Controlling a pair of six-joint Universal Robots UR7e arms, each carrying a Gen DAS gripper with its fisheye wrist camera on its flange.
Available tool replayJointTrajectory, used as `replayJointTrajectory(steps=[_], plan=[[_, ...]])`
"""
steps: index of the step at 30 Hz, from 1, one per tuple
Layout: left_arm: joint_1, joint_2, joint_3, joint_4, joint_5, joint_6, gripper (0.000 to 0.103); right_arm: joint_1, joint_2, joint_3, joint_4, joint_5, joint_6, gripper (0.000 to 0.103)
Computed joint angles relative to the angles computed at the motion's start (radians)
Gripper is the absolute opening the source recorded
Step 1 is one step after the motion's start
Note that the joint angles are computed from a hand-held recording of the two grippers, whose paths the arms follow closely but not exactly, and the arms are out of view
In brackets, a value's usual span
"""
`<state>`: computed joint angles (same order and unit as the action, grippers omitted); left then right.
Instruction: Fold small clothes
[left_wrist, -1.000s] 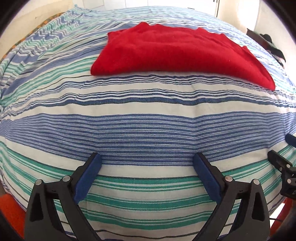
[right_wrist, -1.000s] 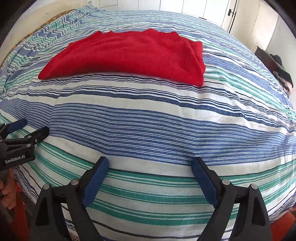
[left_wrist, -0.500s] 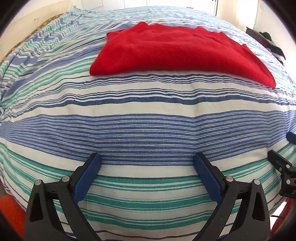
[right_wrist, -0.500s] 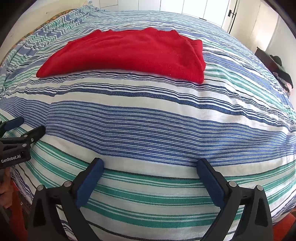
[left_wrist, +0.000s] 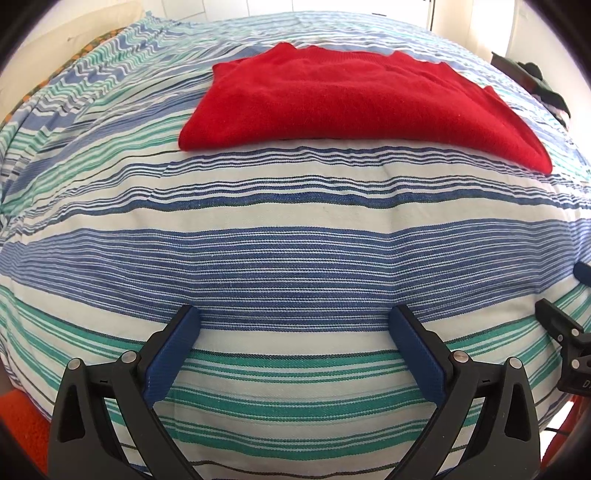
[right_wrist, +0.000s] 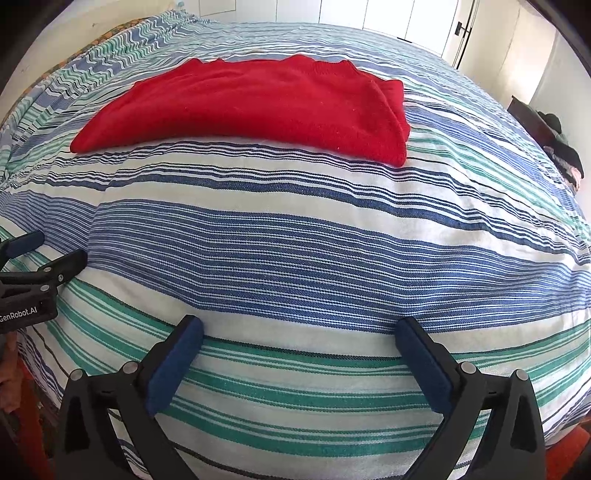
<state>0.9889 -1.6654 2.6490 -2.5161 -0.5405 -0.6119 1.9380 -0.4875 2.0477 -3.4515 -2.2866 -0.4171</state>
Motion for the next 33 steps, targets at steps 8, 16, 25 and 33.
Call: replayJointTrajectory(steps=[8,16,25,33], plan=[[-0.001,-0.001,0.001,0.000,0.000,0.001,0.102,0.000,0.003,0.001,-0.007,0.001,-0.005,0.102],[-0.001,-0.002,0.002,0.001,0.000,-0.001,0.102,0.000,0.003,0.001,-0.007,0.000,-0.004,0.102],[0.099,-0.147,-0.153,0.115,-0.216,0.072,0.093,-0.003,0.002,0.002,-0.005,0.003,-0.005,0.102],[0.372,0.010,-0.515,-0.050,-0.421,0.273,0.083,-0.005,-0.002,0.006,-0.006,0.012,-0.001,0.103]])
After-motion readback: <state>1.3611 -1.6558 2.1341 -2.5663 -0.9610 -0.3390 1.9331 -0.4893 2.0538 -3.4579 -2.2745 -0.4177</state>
